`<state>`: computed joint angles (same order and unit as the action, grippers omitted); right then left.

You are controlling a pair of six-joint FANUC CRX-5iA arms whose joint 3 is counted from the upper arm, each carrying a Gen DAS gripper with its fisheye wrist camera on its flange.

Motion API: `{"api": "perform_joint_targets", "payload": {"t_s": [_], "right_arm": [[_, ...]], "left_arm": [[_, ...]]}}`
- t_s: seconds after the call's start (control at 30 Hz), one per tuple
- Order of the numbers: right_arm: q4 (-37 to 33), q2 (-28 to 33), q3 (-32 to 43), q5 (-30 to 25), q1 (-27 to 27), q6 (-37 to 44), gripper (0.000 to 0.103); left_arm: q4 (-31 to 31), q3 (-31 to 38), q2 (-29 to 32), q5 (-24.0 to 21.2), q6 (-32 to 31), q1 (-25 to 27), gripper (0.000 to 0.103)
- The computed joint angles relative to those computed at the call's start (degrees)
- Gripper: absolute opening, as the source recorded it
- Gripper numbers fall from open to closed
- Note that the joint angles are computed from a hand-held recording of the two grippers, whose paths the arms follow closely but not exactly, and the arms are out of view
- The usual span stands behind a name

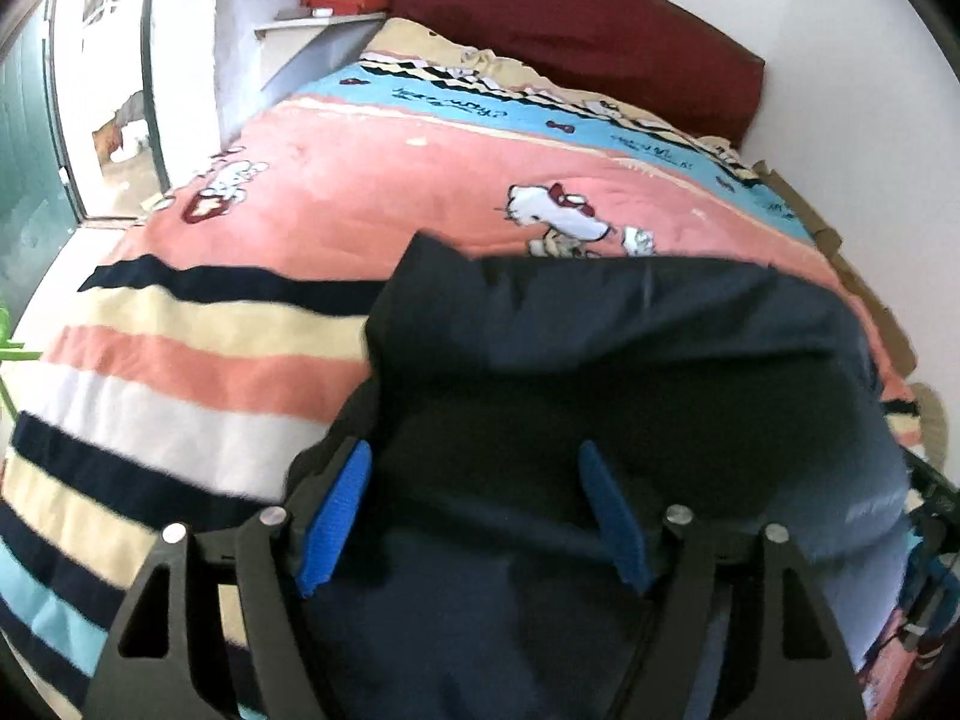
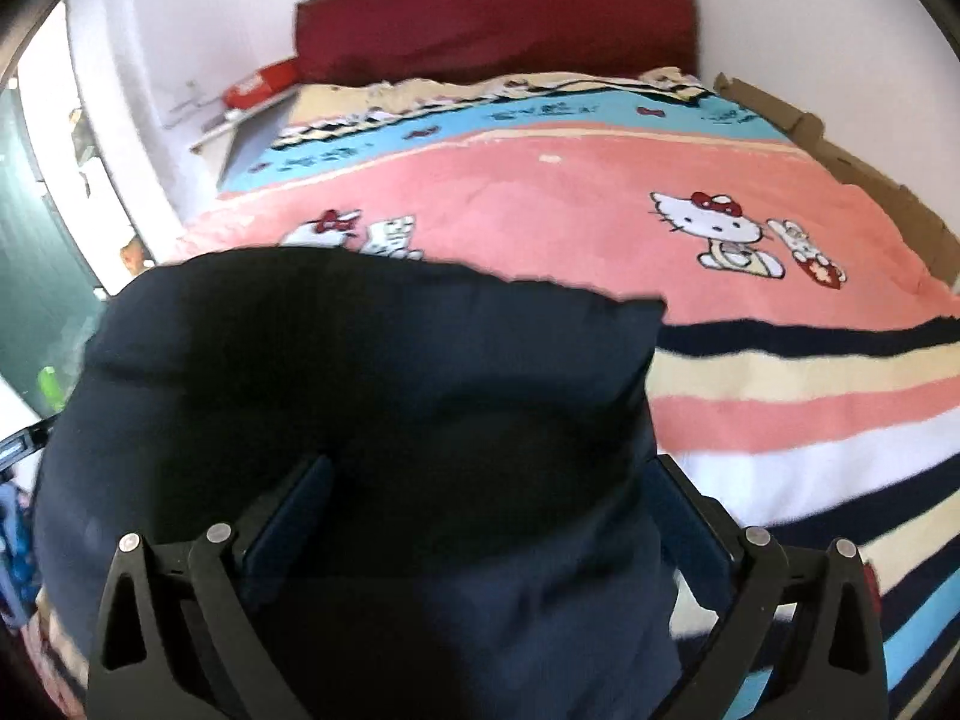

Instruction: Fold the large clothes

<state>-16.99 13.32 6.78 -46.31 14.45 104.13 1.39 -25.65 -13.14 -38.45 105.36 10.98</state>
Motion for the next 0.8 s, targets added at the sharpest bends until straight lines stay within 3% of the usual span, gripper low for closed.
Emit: {"api": "perform_joint_targets", "payload": {"t_s": [0.1,0.2,0.3,0.43,0.53,0.7,0.8], "right_arm": [[-3.4,-0.9,-1.8,-0.8,-2.0,2.9,0.101],[-8.3,1.1,-0.8,-3.2,-5.0,4.1,0.101],[-12.7,2.9,0.5,-5.4,-7.5,4.9,0.101],[-7.1,1.4,-1.5,-2.3,-5.1,0.9,0.101],[-1.8,-2.1,-4.9,1.7,-2.6,-1.3,0.098],[-5.6,-8.4,-8.0,2.5,-3.1,3.2,0.098],[-8.0,-11.0,-9.7,1.8,-3.1,5.5,0.098]], "left_arm": [[-6.7,0.0,-0.1,-1.0,4.9,-1.8,0.072],[-4.1,-3.9,-1.5,2.9,4.3,-0.6,0.073],[-5.5,-4.4,-2.2,3.3,6.1,-1.1,0.075],[-18.1,0.2,-3.0,-2.2,17.0,-7.1,0.074],[-23.4,1.0,-5.0,-4.3,21.0,-10.6,0.074],[-30.0,2.0,-7.4,-7.0,26.7,-16.3,0.074],[-30.2,2.0,-7.6,-7.0,26.9,-17.3,0.074]]}}
